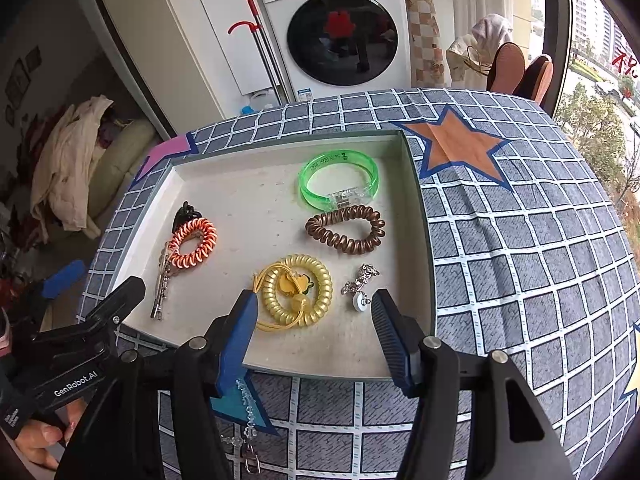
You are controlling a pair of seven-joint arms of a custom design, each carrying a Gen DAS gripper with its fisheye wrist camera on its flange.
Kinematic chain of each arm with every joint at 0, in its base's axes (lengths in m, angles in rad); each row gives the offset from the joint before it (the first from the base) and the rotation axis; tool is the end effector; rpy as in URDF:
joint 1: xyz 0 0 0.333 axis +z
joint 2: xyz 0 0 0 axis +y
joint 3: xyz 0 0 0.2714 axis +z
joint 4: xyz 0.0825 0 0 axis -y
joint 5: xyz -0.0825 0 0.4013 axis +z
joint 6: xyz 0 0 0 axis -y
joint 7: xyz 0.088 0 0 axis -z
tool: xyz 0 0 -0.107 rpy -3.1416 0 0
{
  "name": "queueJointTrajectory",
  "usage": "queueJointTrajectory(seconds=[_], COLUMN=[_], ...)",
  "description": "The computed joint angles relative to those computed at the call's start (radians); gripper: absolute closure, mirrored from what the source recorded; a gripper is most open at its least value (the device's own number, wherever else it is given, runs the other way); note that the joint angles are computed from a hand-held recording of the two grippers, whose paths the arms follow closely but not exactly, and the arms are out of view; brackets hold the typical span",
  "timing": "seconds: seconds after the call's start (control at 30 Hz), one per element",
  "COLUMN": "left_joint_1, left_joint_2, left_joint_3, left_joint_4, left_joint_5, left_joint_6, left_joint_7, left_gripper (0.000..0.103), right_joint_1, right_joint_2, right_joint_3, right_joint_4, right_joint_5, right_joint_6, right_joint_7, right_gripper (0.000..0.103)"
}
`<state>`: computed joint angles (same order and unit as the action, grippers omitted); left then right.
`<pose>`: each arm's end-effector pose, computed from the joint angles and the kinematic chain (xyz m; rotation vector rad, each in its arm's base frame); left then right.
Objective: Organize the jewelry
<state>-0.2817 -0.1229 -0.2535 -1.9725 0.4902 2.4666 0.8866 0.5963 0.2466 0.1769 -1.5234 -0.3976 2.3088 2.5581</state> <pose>0.5057 -0.3071 0.5424 -1.6442 1.9100 -0.6710 0.5048 0.4647 0.5344 -1.7660 1.8459 -0.3517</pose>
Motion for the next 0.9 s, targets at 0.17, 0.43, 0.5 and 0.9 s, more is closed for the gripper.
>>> queueJointTrajectory(seconds=[0.17, 0.43, 0.5, 0.9], left_joint_1=[0.001, -0.002, -0.003, -0.014], left_joint_2=[-0.02, -0.069, -0.099, -0.317], left_joint_3=[0.004, 0.001, 0.002, -0.032], left_joint_4=[-0.02, -0.071, -0.1, -0.321], left_joint_5=[-0.024, -0.024, -0.024, 0.063], left_joint_6=[-0.018, -0.019, -0.001, 0.069], left_joint_7=[0.005, -0.01, -0.014, -0.165], left_gripper=[0.0, 0.0, 0.0, 0.0], right_joint_1=[0.02, 0.041, 0.047, 0.094], right_joint_2=[-0.004, -0.037, -0.059, -0.16], right_joint_3=[-0.005, -0.007, -0.005, 0.046], right_joint_4=[0.001, -0.039, -0.07, -0.195], right_joint_5=[-0.055, -0.146, -0.186, -0.398], right_joint_6=[-0.003, 0.004, 0.024, -0.021], right_joint_7=[0.025, 0.099, 0.13, 0.313], right_gripper=[0.017, 0.015, 0.015, 0.015])
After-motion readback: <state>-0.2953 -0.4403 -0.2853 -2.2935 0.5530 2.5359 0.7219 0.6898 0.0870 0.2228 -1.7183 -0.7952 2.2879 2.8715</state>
